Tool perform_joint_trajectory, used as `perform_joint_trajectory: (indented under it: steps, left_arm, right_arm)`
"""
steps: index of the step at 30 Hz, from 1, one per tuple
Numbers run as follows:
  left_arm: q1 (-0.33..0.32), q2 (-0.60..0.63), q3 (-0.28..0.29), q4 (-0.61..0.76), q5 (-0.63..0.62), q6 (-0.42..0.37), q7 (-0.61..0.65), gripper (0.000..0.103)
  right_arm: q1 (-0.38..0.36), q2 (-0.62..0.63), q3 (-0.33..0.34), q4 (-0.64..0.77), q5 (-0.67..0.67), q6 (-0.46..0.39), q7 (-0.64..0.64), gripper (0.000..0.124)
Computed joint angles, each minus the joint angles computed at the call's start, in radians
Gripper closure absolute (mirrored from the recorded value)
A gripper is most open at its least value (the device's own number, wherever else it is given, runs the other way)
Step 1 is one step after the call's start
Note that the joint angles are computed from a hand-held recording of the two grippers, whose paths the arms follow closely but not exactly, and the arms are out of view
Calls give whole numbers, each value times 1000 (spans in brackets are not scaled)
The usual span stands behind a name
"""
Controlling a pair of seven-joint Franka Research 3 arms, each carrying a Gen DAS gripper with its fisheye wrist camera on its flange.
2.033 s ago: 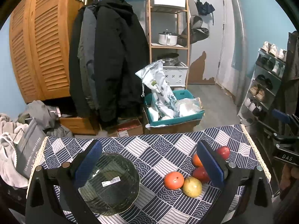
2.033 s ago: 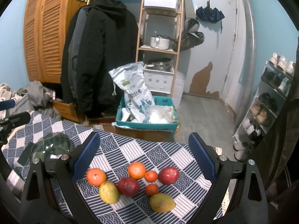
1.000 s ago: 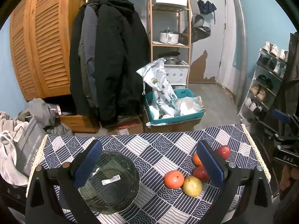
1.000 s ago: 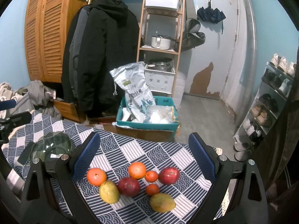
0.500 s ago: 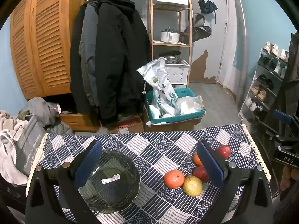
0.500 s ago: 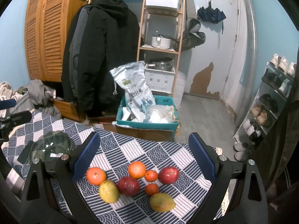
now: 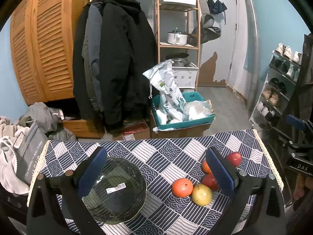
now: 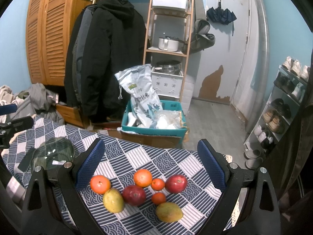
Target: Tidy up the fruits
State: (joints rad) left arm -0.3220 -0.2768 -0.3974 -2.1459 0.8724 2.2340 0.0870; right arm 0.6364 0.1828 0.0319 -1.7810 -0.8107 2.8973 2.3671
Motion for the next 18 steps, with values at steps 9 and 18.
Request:
perform_joint_trajectory:
  steps: [9,18]
  left_arm:
    - [0,1,2,-2,-2,6,-1,1]
    - [-4,33,16,11,-34,19,26,1]
  right_arm:
    - [1,-1,-1,-2,1,0,-2,30]
    - [3,4,0,-5,-2,-14,3,30]
